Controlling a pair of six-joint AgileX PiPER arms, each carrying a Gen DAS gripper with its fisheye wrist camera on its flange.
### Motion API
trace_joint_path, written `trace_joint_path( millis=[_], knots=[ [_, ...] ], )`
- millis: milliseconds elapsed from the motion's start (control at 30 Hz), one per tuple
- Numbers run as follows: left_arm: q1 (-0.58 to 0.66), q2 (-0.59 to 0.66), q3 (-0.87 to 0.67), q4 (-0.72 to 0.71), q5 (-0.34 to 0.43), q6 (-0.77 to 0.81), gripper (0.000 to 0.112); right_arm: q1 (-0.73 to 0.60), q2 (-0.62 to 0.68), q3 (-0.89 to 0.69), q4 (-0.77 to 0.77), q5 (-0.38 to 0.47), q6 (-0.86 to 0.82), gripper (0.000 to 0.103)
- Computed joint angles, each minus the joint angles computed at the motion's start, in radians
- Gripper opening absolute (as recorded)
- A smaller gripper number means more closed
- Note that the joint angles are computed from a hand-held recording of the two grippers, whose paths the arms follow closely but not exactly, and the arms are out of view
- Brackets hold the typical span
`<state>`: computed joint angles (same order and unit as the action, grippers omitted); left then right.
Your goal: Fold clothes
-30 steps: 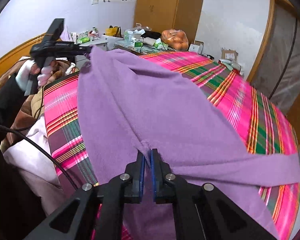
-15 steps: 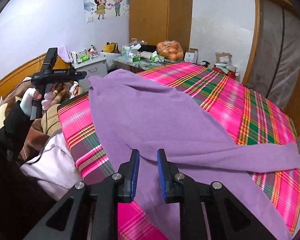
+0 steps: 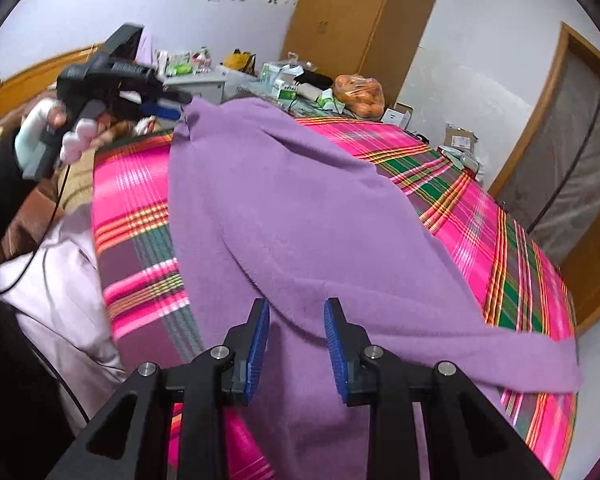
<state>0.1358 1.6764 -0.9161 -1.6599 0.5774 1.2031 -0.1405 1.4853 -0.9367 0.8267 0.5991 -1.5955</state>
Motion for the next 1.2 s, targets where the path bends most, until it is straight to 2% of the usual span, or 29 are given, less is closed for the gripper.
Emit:
trace_joint_path(
  millis=[200, 367, 500, 567, 667, 767, 800, 833, 867, 900, 933, 1000, 1067, 1200],
  knots=[
    [-0.006, 0.041, -0.065, 0.029, -0.003, -0.089, 0.052, 0.055, -0.005, 0.015, -0.017, -0.049, -0.092, 0.03],
    [-0.025, 0.051, -0.08, 0.056, -0.015, -0.116, 0.052, 0.086, -0.002, 0.0, -0.045, -0.037, -0.139, 0.031],
    [-0.025, 0.061, -0.087, 0.064, -0.01, -0.129, 0.052, 0.131, 0.011, 0.033, -0.108, -0.146, -0.134, 0.031],
    [-0.024, 0.064, -0.092, 0.073, -0.007, -0.137, 0.052, 0.134, 0.004, 0.046, -0.102, -0.172, -0.143, 0.031],
    [-0.016, 0.06, -0.096, 0.061, 0.005, -0.123, 0.05, 0.169, -0.022, 0.103, -0.125, -0.303, -0.146, 0.031],
    [-0.023, 0.041, -0.093, 0.034, -0.008, -0.082, 0.037, 0.192, -0.044, 0.158, -0.068, -0.398, -0.237, 0.03],
    [-0.024, 0.041, -0.098, 0.034, -0.009, -0.078, 0.031, 0.197, -0.045, 0.16, -0.09, -0.401, -0.211, 0.026],
    [-0.026, 0.041, -0.104, 0.034, -0.009, -0.075, 0.026, 0.203, -0.045, 0.159, -0.119, -0.403, -0.176, 0.005],
    [-0.032, 0.043, -0.113, 0.04, -0.017, -0.079, 0.02, 0.206, -0.046, 0.157, -0.126, -0.403, -0.164, 0.003],
    [-0.038, 0.046, -0.123, 0.046, -0.026, -0.084, 0.009, 0.205, -0.048, 0.152, -0.126, -0.397, -0.157, 0.003],
    [-0.044, 0.048, -0.132, 0.053, -0.034, -0.089, 0.007, 0.204, -0.049, 0.147, -0.125, -0.391, -0.151, 0.003],
    [-0.055, 0.054, -0.157, 0.076, -0.05, -0.11, 0.007, 0.18, -0.059, 0.111, -0.139, -0.319, -0.107, 0.003],
    [-0.062, 0.056, -0.186, 0.116, -0.062, -0.146, 0.006, 0.14, -0.078, 0.061, -0.15, -0.203, -0.052, 0.003],
    [-0.036, 0.029, -0.166, 0.052, -0.047, -0.056, 0.005, 0.047, -0.121, -0.005, -0.114, 0.058, -0.026, 0.003]
  ],
)
